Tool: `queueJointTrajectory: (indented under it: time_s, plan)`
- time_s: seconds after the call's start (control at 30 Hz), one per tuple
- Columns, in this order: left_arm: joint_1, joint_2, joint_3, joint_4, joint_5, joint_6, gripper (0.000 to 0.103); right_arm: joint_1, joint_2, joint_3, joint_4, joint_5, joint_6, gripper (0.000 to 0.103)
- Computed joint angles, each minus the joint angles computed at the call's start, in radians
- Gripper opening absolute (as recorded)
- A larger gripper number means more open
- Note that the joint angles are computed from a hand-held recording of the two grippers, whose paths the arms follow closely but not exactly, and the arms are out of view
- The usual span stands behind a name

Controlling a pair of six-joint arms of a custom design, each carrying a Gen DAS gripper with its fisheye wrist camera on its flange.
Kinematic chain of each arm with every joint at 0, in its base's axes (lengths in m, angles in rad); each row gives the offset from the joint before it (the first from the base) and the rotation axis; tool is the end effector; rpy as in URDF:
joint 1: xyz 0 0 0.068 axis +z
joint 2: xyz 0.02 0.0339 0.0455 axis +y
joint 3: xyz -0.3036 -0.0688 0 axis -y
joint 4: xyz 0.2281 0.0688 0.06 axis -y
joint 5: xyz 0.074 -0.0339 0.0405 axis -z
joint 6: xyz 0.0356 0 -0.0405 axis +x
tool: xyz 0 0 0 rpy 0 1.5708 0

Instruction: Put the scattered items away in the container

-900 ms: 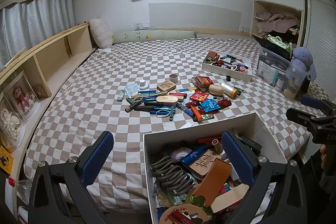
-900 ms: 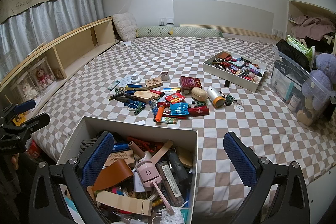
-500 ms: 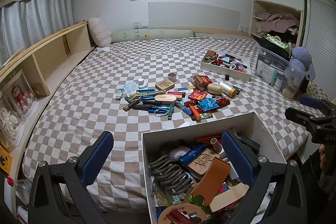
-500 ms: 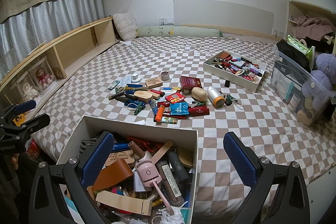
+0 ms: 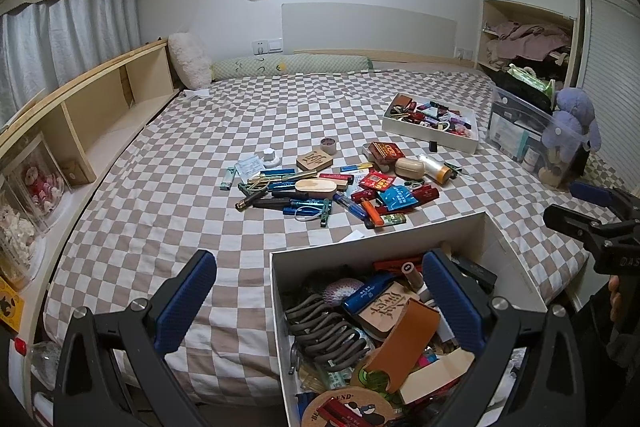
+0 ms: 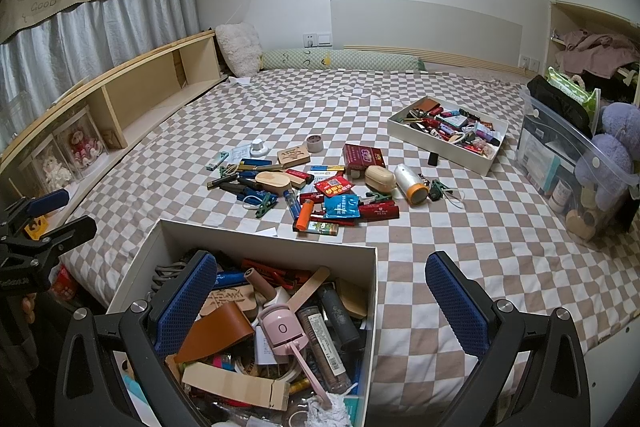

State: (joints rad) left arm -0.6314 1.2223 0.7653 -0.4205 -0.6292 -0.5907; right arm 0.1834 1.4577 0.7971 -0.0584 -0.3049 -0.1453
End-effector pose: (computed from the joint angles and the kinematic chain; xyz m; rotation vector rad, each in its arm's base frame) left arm 0.1844 -0.1089 0.2730 -0.2167 2.2347 0.1322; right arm 0.2772 0.0623 0.2515 -0.5277 2.2146 0.3685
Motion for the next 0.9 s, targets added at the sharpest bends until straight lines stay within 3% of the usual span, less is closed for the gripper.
queueJointTrajectory:
  time_s: [0.57, 0.9]
  plan:
    - [0.019, -0.024, -0.011, 0.013, 0.021, 0.003, 0.103, 0.009, -0.007, 0.003, -0.006, 0.005, 0.004, 0.103]
    - [0.007, -0.049, 0.006, -0.013, -0.013, -0.024, 0.103, -0.017, -0.015, 0.001, -0.012, -0.009, -0.003, 0.103]
